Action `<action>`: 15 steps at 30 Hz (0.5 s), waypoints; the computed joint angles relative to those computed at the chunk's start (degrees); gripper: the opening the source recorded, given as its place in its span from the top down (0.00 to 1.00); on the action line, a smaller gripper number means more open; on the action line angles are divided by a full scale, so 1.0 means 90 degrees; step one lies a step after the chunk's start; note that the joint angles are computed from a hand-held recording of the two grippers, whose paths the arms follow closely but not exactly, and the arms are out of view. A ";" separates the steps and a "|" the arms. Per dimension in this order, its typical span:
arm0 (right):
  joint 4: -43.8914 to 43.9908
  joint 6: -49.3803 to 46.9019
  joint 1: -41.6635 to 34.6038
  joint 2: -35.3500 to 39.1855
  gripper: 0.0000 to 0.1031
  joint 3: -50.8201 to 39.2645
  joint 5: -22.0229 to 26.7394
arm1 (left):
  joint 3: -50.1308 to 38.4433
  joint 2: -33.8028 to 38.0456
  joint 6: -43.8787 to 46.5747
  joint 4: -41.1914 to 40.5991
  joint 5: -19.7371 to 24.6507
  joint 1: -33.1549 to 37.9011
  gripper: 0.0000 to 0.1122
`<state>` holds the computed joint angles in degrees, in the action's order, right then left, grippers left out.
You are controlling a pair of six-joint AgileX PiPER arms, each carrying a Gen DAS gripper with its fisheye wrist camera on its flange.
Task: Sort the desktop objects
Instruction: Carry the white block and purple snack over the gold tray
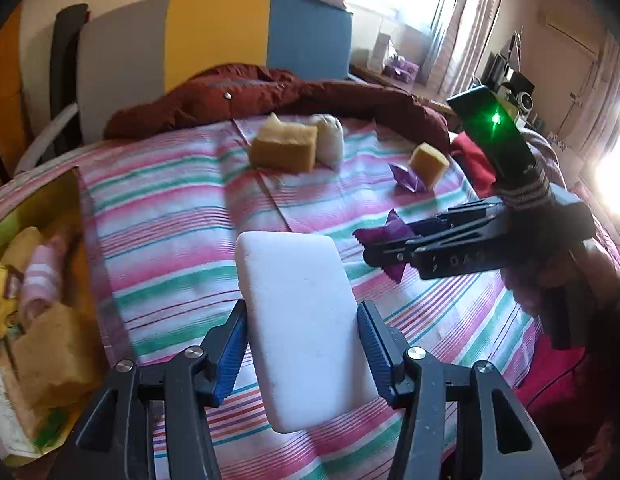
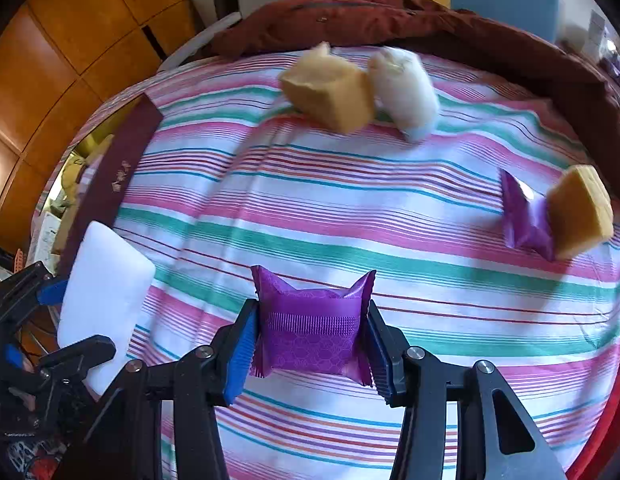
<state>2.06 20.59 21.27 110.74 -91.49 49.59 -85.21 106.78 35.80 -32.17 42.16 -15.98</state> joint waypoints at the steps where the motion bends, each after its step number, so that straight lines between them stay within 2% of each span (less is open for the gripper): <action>1: -0.0082 0.0083 0.0081 0.0042 0.51 -0.0115 0.0069 | 0.0048 -0.0063 0.0051 -0.0058 -0.0003 0.0070 0.51; 8: -0.0235 0.0376 0.0607 0.0230 0.51 -0.0768 0.0242 | 0.0325 -0.0468 0.0359 -0.0513 0.0002 0.0641 0.51; 15: -0.0471 0.0776 0.1163 0.0723 0.51 -0.1824 0.0414 | 0.0497 -0.0737 0.0551 -0.0804 -0.0018 0.1340 0.51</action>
